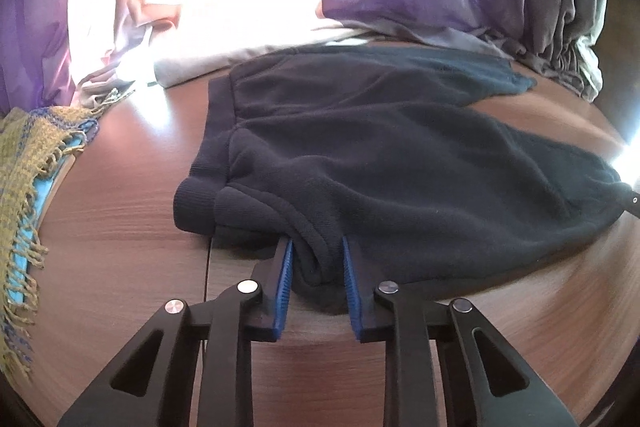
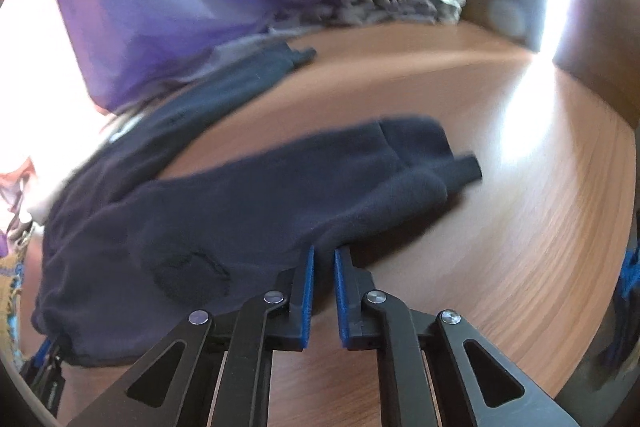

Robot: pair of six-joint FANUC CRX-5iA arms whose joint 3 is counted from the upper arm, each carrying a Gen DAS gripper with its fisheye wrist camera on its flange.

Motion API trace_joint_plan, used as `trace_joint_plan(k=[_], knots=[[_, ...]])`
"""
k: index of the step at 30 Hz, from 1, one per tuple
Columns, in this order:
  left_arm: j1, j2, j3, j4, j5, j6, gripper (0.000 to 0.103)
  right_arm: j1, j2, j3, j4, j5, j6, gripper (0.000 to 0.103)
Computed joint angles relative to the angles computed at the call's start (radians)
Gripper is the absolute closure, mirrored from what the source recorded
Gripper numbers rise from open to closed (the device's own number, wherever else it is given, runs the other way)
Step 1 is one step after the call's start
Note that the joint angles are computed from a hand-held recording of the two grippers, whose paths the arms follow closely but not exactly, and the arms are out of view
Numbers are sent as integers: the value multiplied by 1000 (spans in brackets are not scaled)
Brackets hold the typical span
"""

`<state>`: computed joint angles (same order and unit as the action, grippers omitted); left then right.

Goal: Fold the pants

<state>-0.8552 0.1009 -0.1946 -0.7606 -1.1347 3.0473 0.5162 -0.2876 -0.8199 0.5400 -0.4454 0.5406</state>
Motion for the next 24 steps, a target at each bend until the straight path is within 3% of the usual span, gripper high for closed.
trace_joint_plan(k=[7, 17, 24], knots=[[-40, -28, 34, -36, -76, 29, 81, 3, -84, -5, 23, 21, 43, 94], [-107, -62, 86, -50, -181, 48, 82, 0, -170, 40, -87, 3, 181, 96], [-81, -51, 135, -67, -192, 30, 82, -35, -133, 95, -136, 66, 257, 96]])
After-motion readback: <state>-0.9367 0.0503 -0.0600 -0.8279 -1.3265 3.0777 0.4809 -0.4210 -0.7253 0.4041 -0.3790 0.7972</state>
